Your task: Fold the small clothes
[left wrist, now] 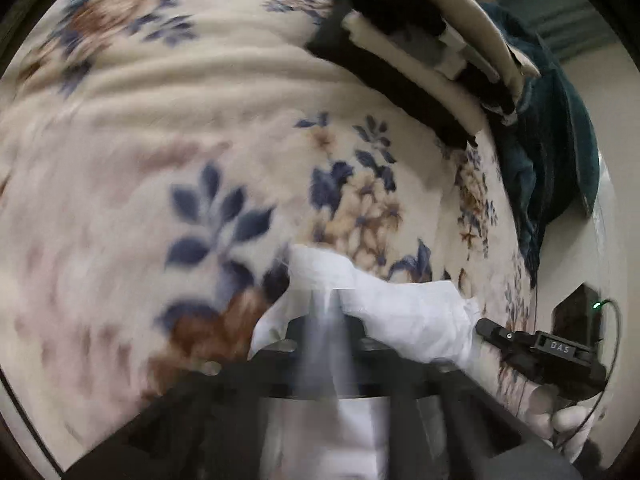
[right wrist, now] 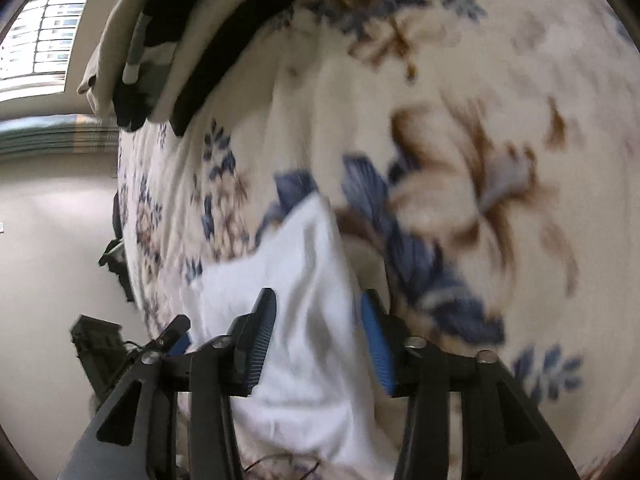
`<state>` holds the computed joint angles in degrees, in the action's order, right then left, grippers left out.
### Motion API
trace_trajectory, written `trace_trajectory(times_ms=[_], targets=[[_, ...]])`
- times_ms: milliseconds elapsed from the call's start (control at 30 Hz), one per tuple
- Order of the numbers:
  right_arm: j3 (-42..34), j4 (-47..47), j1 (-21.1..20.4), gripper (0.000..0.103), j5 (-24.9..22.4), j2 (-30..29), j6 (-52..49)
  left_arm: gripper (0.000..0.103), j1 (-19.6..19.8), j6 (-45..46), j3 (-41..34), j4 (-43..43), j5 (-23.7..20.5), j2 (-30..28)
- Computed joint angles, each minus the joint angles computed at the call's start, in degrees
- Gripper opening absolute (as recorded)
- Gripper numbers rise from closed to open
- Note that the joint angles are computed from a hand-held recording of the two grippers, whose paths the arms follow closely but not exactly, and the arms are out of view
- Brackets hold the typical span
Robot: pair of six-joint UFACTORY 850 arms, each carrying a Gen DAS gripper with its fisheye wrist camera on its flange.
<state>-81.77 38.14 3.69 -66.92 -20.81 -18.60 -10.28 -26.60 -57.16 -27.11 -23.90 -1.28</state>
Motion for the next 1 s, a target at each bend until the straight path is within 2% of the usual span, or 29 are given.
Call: trace_trajectory(times_ms=[33, 167, 267, 333, 367, 400, 467, 500, 633, 733, 833, 867, 967, 1000], targets=[[-0.32, -0.3, 0.55, 0.001, 1.4, 0.1, -0.93, 0.0, 0.15, 0.09, -0.66, 1.03, 0.53, -0.42], [-2.03, -4.11, 2.27, 0.001, 6.72, -0.26, 0.07, 0.001, 2.47, 1.4, -2.1, 0.91, -1.65, -2.64], [-3.36, -6.74, 2.68, 0.001, 6.71, -2.17, 2.14, 0.005, 5.36, 9.42, -0.61, -9.98, -4.27, -3.01], [-4.6, -7.05, 2.43, 0.002, 4.27, -3.47, 2.42, 0.03, 6.0, 11.34, 1.37, -13.77, -4.64, -1.19], [-4.68, -6.65, 2.06, 0.002, 2.84, -3.6, 2.18, 0.056, 6.08, 11.97, 2.75, -14.89, -4.89, 0.42], [-4.85, -6.42, 1.59, 0.005, 1.56, -3.58, 2.17, 0.07, 5.93, 11.86, 4.32, -15.62, -5.12, 2.33], [-3.24, -6.45, 0.67, 0.026, 0.93, -1.8, 1.76, 0.07, 5.16, 12.48, 7.6, -18.37, -4.84, 6.09], [-2.25, -6.35, -0.02, 0.046, 0.31, -0.81, 1.41, 0.07, 4.09, 11.27, 9.75, -18.43, -4.53, 8.66], [4.25, -4.32, -3.78, 0.048, -5.22, 4.13, -0.03, 0.07, -2.76, -0.7, 15.33, -9.4, -3.94, 16.42], [9.4, -5.68, -5.02, 0.048, -8.14, 8.06, -1.27, 0.069, -7.72, -4.5, 17.47, -7.24, -3.58, 18.53], [13.44, -6.37, -5.09, 0.048, -9.81, 10.82, -2.87, 0.068, -10.15, -6.04, 18.43, -6.45, -2.69, 18.19], [14.54, -6.67, -4.84, 0.048, -9.99, 11.38, -3.24, 0.061, -10.67, -5.37, 18.71, -6.79, -1.47, 17.92], [17.25, -7.25, -4.03, 0.048, -10.77, 11.94, -3.67, 0.013, -11.43, -6.12, 17.38, -3.62, -0.06, 15.88], [18.01, -7.88, -3.44, 0.048, -10.61, 11.97, -3.49, 0.011, -11.74, -7.63, 16.73, -1.41, 0.05, 15.23]])
